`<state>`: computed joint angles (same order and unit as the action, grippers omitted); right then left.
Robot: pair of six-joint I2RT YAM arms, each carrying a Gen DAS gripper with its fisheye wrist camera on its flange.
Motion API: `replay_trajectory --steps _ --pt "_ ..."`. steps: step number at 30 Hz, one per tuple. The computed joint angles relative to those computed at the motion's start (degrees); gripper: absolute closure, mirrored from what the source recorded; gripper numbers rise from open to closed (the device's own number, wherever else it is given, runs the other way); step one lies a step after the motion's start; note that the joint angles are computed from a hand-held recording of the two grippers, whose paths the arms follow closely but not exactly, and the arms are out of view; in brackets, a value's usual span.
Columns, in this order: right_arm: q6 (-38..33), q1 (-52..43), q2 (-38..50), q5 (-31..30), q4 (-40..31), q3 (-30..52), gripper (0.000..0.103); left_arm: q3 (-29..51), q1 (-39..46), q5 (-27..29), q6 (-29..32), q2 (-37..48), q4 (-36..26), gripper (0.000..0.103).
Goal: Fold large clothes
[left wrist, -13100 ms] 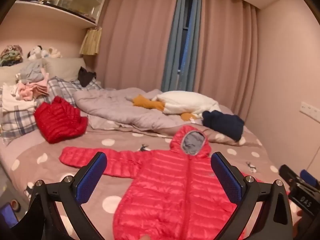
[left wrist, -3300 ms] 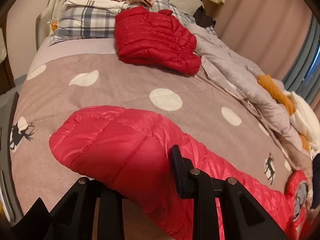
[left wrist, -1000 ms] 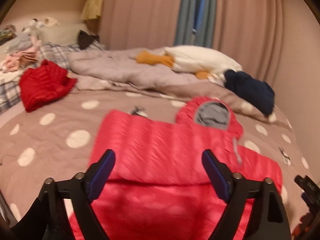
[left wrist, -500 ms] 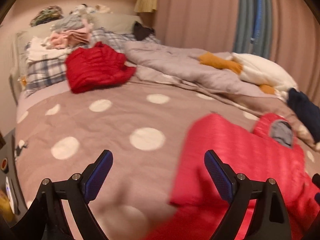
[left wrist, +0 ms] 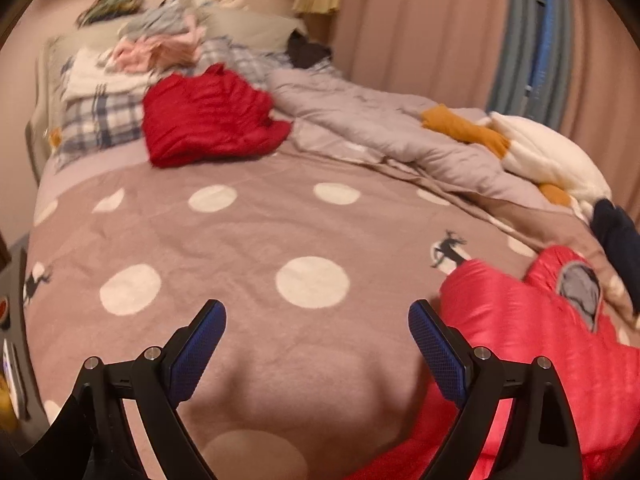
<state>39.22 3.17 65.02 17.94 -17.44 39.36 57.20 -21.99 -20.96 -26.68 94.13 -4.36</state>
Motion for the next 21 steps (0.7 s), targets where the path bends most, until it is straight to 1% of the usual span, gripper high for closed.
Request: replay_trajectory --steps 2,4,5,6,8,9,10,11,12,13,14,16,17,19,21 --pt "0.9 -1.4 0.0 2.5 -5.2 -0.3 0.088 0.1 -1.4 -0.7 1.6 0.2 0.0 0.011" --pt "0.1 -3.1 1.7 0.4 -7.3 -0.9 0.075 0.4 -2.6 0.3 3.0 0.8 -0.2 0.011" --pt "0.4 -4.2 1.6 -1.5 -6.7 -2.3 0.071 0.9 -3.0 1.1 3.7 1.2 -0.8 0.011" --pt "0.8 -5.0 0.7 -2.8 -5.9 -3.7 0.064 1.4 -3.6 1.7 4.3 1.7 -1.5 0.011" --pt "1.4 -5.5 -2.2 -3.3 -6.8 -4.5 0.06 1.5 -4.7 1.3 4.7 2.0 -1.7 0.011" --pt "2.1 -5.0 -3.5 -2.2 -7.5 -4.5 0.053 1.3 -5.3 1.0 5.1 1.9 -1.0 0.011" --pt "2.8 -4.5 -5.8 0.0 -8.1 -4.9 0.041 1.0 -5.7 0.9 5.8 1.8 -0.4 0.011" --pt "3.9 -2.9 -8.3 3.7 -8.2 -5.6 0.034 0.9 -6.3 0.7 6.8 1.8 0.1 0.011" --pt "4.6 -1.5 -10.5 6.4 -8.3 -6.3 0.025 0.8 -6.8 0.3 7.4 1.9 0.5 0.011" --pt "4.9 0.4 -12.8 9.3 -8.1 -7.0 0.023 0.8 -7.2 -0.3 8.1 2.0 0.8 0.011" --pt "4.6 1.3 -13.1 9.9 -8.0 -6.9 0.023 0.6 -7.6 -0.8 8.9 2.4 1.6 0.011" --pt "1.5 1.5 -11.2 7.6 -7.1 -5.9 0.023 0.1 -7.9 -0.8 10.8 3.6 3.8 0.011" --pt "0.0 0.9 -9.1 6.3 -5.6 -5.5 0.024 1.1 -7.9 -0.3 11.4 5.4 3.3 0.011" --pt "-1.5 0.3 -2.8 5.3 -5.0 -4.6 0.026 4.9 -7.5 0.6 10.6 9.6 -1.4 0.011" --pt "-2.4 -2.2 4.0 3.4 -3.8 -4.5 0.025 5.7 -7.4 1.0 10.1 11.3 -1.9 0.01"
